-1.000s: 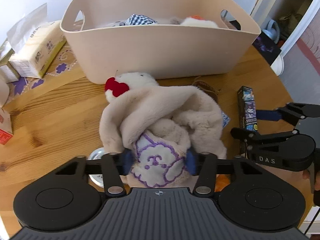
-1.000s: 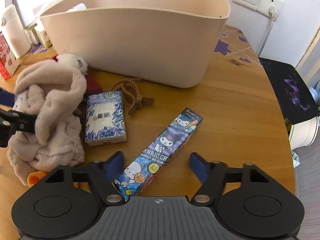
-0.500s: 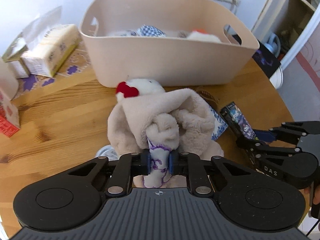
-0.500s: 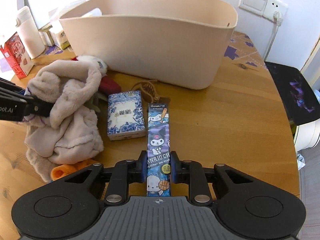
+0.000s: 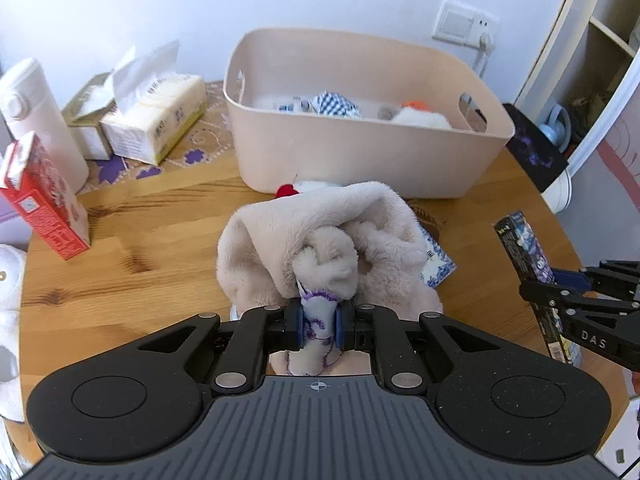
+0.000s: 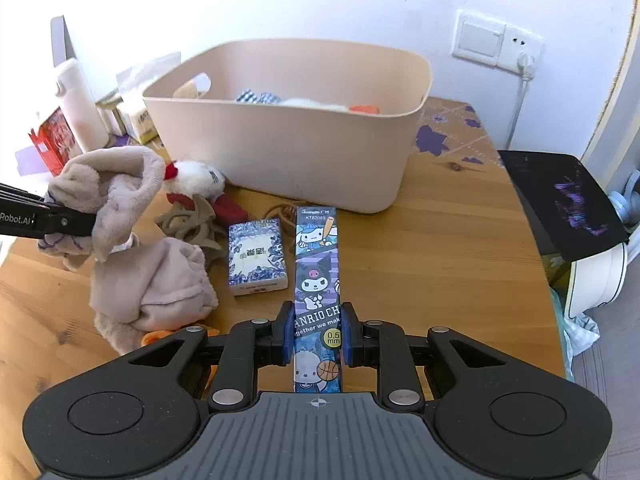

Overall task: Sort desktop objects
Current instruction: 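Lift both held items and carry them over the beige basket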

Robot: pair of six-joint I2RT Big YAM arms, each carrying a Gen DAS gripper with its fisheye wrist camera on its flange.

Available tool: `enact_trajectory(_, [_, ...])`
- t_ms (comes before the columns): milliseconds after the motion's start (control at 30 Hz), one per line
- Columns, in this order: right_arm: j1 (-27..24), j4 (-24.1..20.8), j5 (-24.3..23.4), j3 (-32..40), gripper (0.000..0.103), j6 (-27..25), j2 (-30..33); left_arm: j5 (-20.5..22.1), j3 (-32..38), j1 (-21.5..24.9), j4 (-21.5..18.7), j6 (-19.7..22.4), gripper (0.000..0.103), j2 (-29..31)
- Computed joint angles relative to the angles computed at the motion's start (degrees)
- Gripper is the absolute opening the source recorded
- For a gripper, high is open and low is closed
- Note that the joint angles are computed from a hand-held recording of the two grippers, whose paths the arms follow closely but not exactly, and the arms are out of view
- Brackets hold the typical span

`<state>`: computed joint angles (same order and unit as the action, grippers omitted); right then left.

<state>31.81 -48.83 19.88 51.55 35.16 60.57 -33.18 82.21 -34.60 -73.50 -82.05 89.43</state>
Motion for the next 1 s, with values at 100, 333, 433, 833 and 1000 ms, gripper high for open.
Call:
enact_trajectory(100, [1.1, -0.4, 1.3, -0.5, 0.022, 0.5, -2.3, -1.5, 1.6, -1.2, -2.8, -2.2, 0.013, 0.3])
enact_trajectory(333, [3.3, -1.5, 4.5, -0.6, 0.022, 1.1, -6.6, -4.2, 6.2, -3.7, -9.3, -6.6, 0.013, 1.9])
enact_trajectory(433, [4.6, -1.6, 6.5, -0.1, 0.022, 1.2, -7.8, -5.7, 9.0, -4.6, -12.3, -7.4, 0.013, 3.0])
enact_trajectory(833, [2.9, 1.7, 11.1, 3.7, 0.022, -6.9, -9.6, -12.9, 18.9, -2.9, -20.1, -4.2, 0.013, 5.4])
enact_trajectory(1000, [-0.4, 4.0, 10.5, 6.1, 0.022, -12.7, -8.4, -15.4, 21.7, -0.3, -19.0, 1.2, 0.013, 5.7])
